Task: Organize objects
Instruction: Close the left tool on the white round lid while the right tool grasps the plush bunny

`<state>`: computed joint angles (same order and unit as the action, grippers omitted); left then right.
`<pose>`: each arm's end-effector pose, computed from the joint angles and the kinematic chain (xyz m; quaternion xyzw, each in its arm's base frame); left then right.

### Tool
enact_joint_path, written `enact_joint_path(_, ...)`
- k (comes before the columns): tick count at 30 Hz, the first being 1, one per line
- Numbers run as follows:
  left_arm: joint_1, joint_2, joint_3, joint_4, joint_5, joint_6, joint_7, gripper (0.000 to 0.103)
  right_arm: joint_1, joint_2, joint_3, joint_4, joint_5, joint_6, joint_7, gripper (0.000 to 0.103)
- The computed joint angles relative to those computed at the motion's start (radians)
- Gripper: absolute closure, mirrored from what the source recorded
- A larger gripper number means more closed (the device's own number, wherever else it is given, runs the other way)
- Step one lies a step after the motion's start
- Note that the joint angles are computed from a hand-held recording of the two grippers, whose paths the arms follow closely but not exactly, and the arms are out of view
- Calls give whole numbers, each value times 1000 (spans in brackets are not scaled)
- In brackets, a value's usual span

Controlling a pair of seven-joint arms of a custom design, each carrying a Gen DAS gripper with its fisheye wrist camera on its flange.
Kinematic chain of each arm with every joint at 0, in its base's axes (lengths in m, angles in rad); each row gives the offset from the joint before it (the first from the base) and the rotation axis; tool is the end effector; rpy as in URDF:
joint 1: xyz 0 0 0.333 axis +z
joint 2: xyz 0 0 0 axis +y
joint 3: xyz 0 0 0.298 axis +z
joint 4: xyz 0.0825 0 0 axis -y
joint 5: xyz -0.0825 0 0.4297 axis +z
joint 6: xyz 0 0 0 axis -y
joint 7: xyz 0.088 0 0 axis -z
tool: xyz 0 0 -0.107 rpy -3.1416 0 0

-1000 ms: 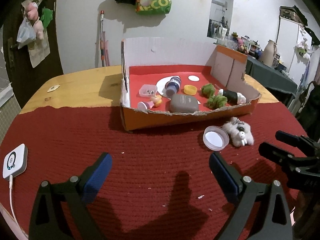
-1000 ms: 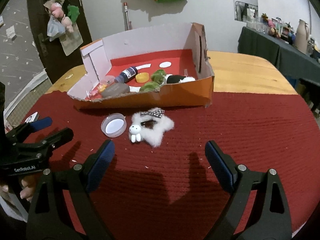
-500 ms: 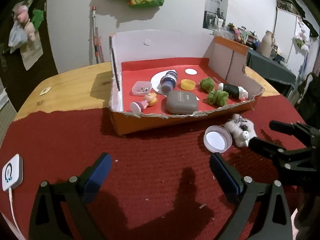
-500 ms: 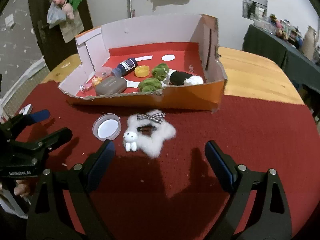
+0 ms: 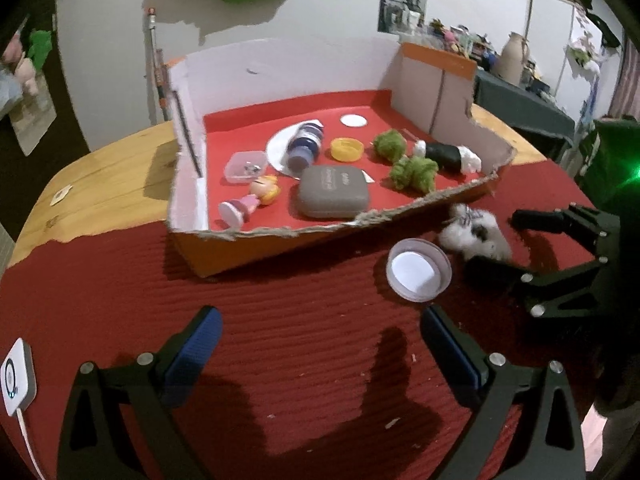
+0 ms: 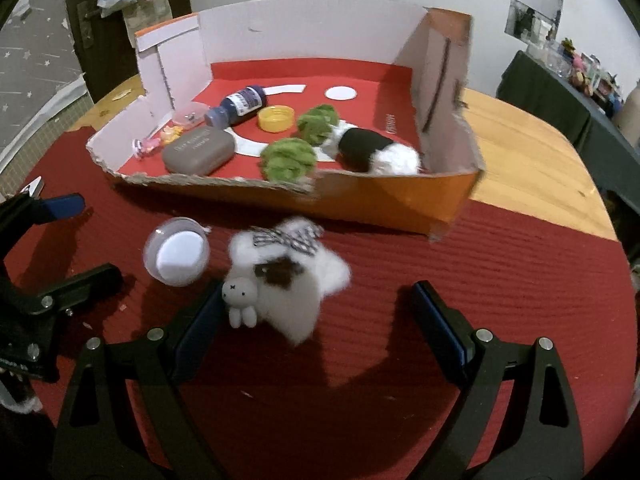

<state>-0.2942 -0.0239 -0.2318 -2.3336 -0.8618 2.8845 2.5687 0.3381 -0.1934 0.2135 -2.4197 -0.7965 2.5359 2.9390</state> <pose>0.5124 -0.2467 0.3475 -0.3770 0.8634 -0.3172 0.1086 0.4468 0.2836 0.3643 -0.5963 0.7382 -0.2579 0.1814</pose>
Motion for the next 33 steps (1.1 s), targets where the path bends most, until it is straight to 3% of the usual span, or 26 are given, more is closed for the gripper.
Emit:
enact_joint_path(12, 11, 66, -38, 56, 142, -18, -93, 4, -23, -5, -15, -20, 33, 95, -153, 11)
enact_joint_path(17, 20, 78, -51, 74, 118, -32, -59, 9, -31, 7, -15, -12, 18, 124, -174, 22)
enact_joint_path(23, 24, 78, -66, 86, 28, -54, 64, 29, -41, 6, -20, -23, 2, 196, -191, 48)
enact_joint_path(29, 19, 69, -61, 92, -57, -93, 166, 62, -51, 1, -8, -35, -14, 224, -189, 51)
enact_joint_path(33, 16, 59, -53, 89, -74, -114, 163, 63, -58, -17, -2, -50, -18, 243, -161, 51)
